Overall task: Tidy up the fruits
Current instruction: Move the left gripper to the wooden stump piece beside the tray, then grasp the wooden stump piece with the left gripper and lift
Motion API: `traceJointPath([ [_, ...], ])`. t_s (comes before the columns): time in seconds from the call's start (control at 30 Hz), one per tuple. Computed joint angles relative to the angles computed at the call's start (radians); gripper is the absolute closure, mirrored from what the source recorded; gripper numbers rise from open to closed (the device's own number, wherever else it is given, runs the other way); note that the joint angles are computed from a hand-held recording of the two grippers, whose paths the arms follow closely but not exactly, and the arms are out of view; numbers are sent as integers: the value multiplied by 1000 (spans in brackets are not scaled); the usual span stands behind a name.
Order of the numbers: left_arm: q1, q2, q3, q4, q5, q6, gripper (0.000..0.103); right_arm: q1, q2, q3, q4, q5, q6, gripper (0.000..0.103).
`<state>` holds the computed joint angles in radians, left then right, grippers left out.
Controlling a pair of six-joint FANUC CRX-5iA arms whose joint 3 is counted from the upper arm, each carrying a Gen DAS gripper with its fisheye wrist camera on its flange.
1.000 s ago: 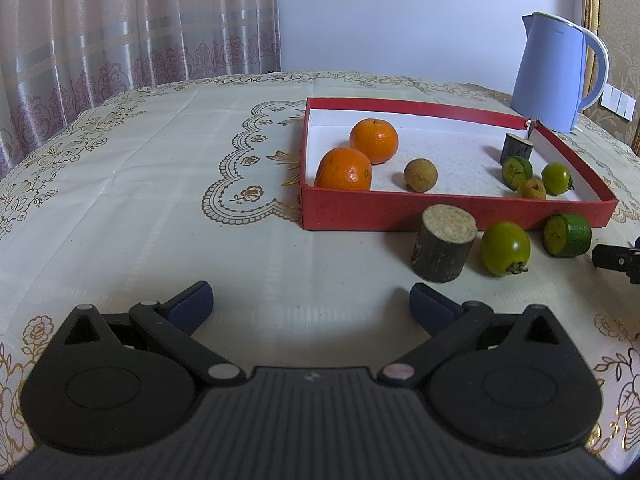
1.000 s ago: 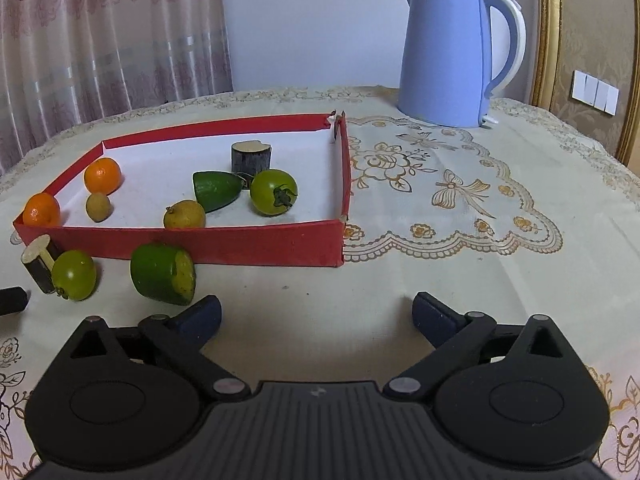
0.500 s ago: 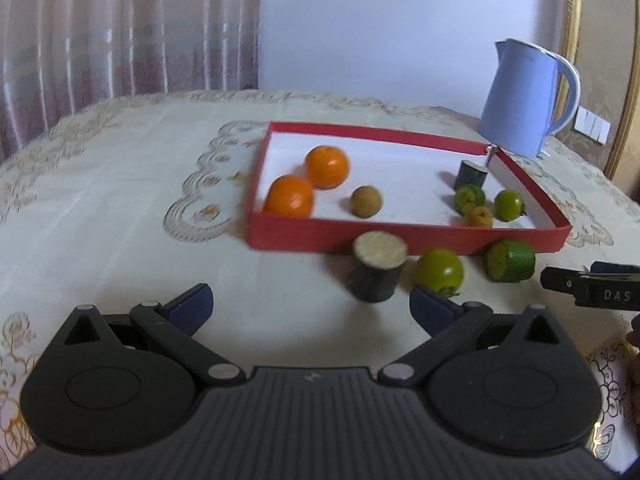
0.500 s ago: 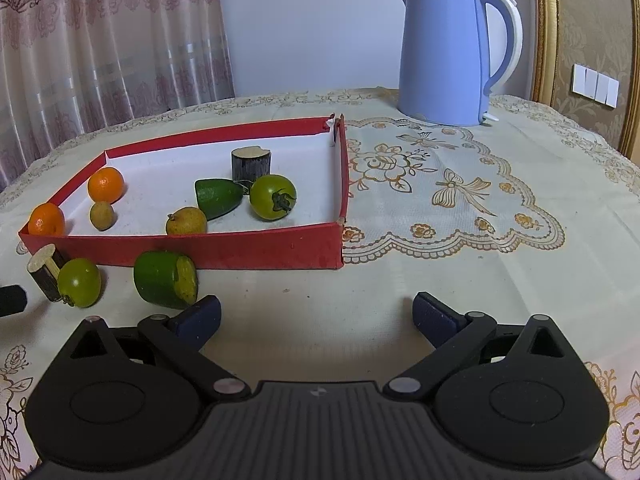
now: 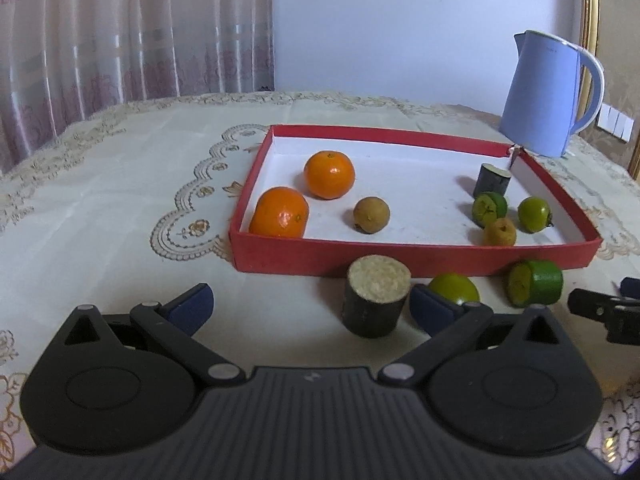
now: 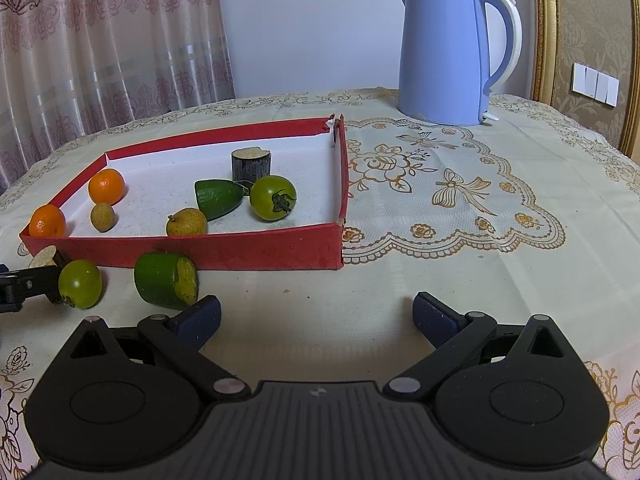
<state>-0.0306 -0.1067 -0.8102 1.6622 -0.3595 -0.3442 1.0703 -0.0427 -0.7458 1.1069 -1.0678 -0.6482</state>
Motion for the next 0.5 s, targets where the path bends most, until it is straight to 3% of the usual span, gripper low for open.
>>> traceJointPath([
  [0.07, -11, 0, -1, 28, 9, -24, 6, 0, 0, 0, 0, 0, 1, 0],
  [0.23, 24, 6, 3, -66, -43, 8, 26, 0, -1, 0, 0, 0, 0, 0],
  [0.3, 45, 9, 5, -105, -79, 21, 44, 0, 0, 0, 0, 0, 1, 0],
  [0.4, 41, 8, -1, -89, -86, -10, 62, 0, 0, 0, 0, 0, 1, 0],
  [0.5, 30, 4, -9, -60, -84, -51, 74, 0, -1, 0, -1, 0, 0, 0],
])
